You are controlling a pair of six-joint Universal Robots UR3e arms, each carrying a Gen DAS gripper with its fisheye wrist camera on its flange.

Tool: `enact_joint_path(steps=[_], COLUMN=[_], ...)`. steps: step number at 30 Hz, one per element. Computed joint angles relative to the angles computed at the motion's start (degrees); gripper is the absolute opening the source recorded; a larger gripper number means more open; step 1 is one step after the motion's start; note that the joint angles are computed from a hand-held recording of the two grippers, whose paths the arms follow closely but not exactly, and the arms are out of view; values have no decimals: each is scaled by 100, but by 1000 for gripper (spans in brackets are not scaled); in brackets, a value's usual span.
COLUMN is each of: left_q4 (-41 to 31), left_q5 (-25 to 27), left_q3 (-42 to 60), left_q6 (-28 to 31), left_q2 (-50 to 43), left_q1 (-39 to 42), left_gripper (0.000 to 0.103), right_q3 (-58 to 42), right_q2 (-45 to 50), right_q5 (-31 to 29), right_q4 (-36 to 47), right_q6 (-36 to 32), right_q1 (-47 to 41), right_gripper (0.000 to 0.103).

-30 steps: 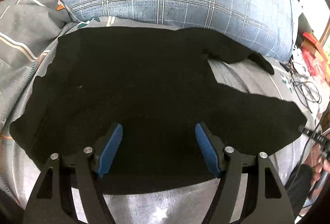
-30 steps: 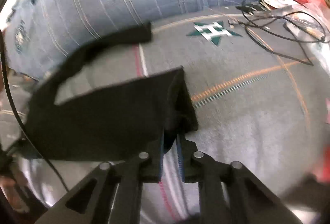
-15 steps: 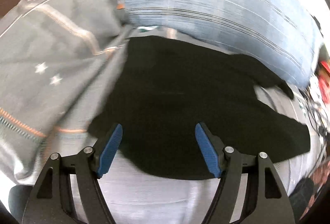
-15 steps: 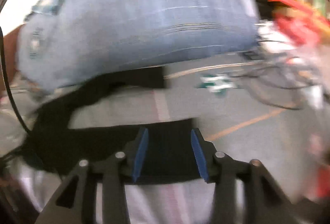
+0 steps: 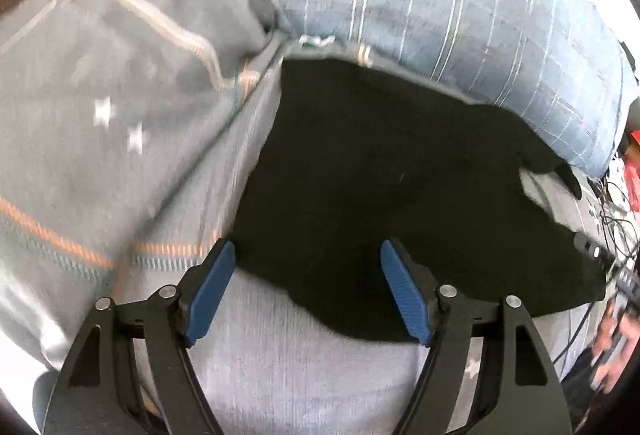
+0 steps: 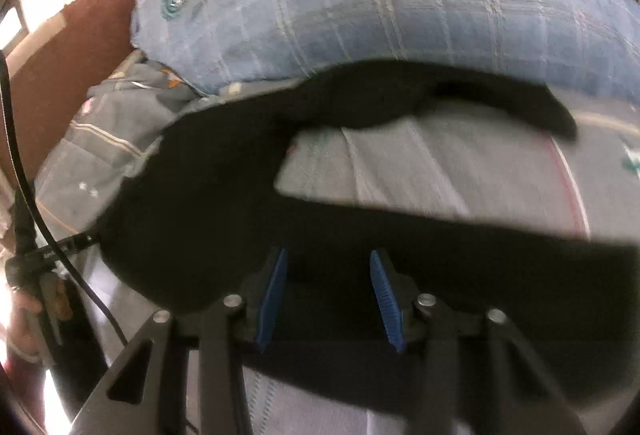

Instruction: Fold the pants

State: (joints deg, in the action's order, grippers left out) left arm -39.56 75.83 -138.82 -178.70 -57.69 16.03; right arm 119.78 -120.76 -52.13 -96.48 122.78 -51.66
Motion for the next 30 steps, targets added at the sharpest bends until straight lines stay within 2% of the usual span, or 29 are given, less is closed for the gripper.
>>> enact_joint_path(steps=[5, 10, 13, 15, 17, 21, 25, 30], left_q4=[632, 1055, 1221, 1258, 1190, 904, 136, -642], left_q5=[413, 723, 772, 734, 663, 489, -78, -232], left_q3=[945, 1844, 2223, 2467, 2906, 3954, 5187, 6445], left_q6=[-122, -175, -130, -82, 95, 750, 1416, 2259], left_q2=[-1183, -2351, -2862, -3173, -3640, -4608, -5471, -6365], left_q1=[-537, -920, -999, -1017, -1039, -1088, -921, -931], left_gripper=[80, 80, 80, 80, 80, 82, 82, 83], right_q3=[-726, -1595, -1994, -2292, -2646, -3813, -4955, -6085], right_q2=[1300, 2705, 3256, 3639, 4015, 4966, 5816, 6669], right_q5=[38, -447, -528, -612, -696, -921, -981, -1097], right_q4=[-1458, -2654, -2944, -3222, -3409, -3250, -2581, -1870], right_q6=[1027, 1840, 1941, 2029, 2051, 1910, 1324, 840], right_q1=[1004, 1969, 2295, 2542, 2770, 3246, 3569, 3836], right_gripper=[49, 50, 52, 59, 60, 63, 64, 64])
